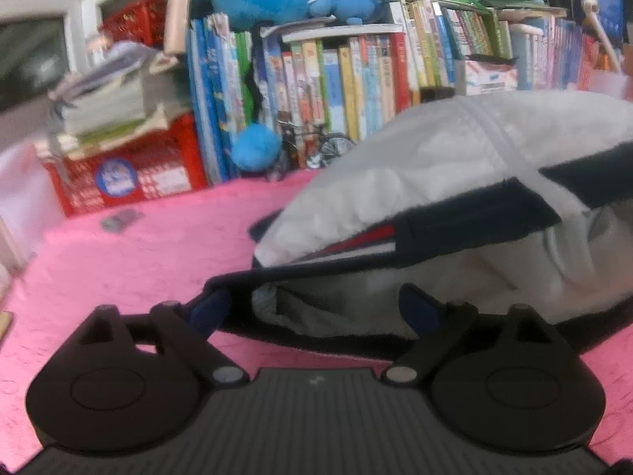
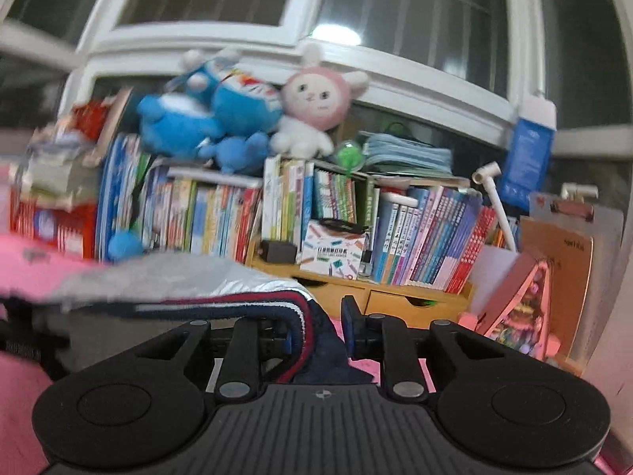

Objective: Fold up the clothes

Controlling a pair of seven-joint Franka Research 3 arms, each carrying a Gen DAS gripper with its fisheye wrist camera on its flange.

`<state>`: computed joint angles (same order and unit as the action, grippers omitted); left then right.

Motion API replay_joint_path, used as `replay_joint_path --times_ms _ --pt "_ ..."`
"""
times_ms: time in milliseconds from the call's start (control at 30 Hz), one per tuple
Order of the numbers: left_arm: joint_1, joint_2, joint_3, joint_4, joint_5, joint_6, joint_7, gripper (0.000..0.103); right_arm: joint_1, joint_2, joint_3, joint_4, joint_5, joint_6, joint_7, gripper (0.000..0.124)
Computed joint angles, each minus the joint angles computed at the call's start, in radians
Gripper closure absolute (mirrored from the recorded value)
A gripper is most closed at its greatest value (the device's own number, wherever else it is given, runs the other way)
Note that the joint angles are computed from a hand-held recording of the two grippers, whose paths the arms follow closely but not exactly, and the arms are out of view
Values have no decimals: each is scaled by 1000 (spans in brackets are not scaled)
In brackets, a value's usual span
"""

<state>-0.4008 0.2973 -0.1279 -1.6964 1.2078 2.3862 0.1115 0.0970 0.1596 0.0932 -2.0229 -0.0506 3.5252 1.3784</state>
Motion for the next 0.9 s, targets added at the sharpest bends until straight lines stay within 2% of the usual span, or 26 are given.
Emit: replay_joint_path --times_ms 33,167,200,267,300,367,433,467,600,700,733,767,800,867,900 --pt "-6 -8 2 -10 16 -7 -18 17 33 -4 -24 -15 46 4 -53 100" --pt "25 -129 1 -171 206 172 -193 17 86 -7 -60 -30 186 -31 -131 100" --pt "36 -142 -10 -190 212 182 -178 17 91 -8 -64 -34 214 -37 -142 100" --pt "52 -158 -30 -215 217 180 -147 17 43 -8 -26 -41 173 -44 -92 98" --pt "57 -163 -38 -224 220 175 -134 14 27 -8 -14 -43 154 -44 -73 98" --pt "69 -183 -47 -250 263 206 -139 9 50 -6 -29 -46 181 -29 -97 98" --pt "85 -205 -52 -276 329 261 -186 8 34 -3 -15 -42 160 -29 -73 98" --pt "90 -210 -58 -280 352 265 -211 2 30 0 -12 -39 153 -30 -64 98" --pt "85 -143 -73 -216 291 150 -106 0 5 7 10 -33 110 -35 -23 98" --pt "65 -62 -57 -133 241 78 -40 3 -79 3 72 -36 -33 -14 104 98" --pt "54 -35 -49 -101 222 39 -24 8 -101 -1 84 -39 -81 -4 150 98" --pt "39 -11 -42 -70 183 -26 -6 20 -101 -6 78 -40 -100 3 173 98" --pt "26 11 -34 -39 147 -85 9 28 -82 -11 58 -40 -85 1 167 98" --pt "27 23 -18 -16 65 -117 15 36 -56 -22 25 -41 -71 -28 141 97" --pt "40 8 -10 -35 36 -83 -3 40 -52 -28 16 -42 -75 -54 130 95"
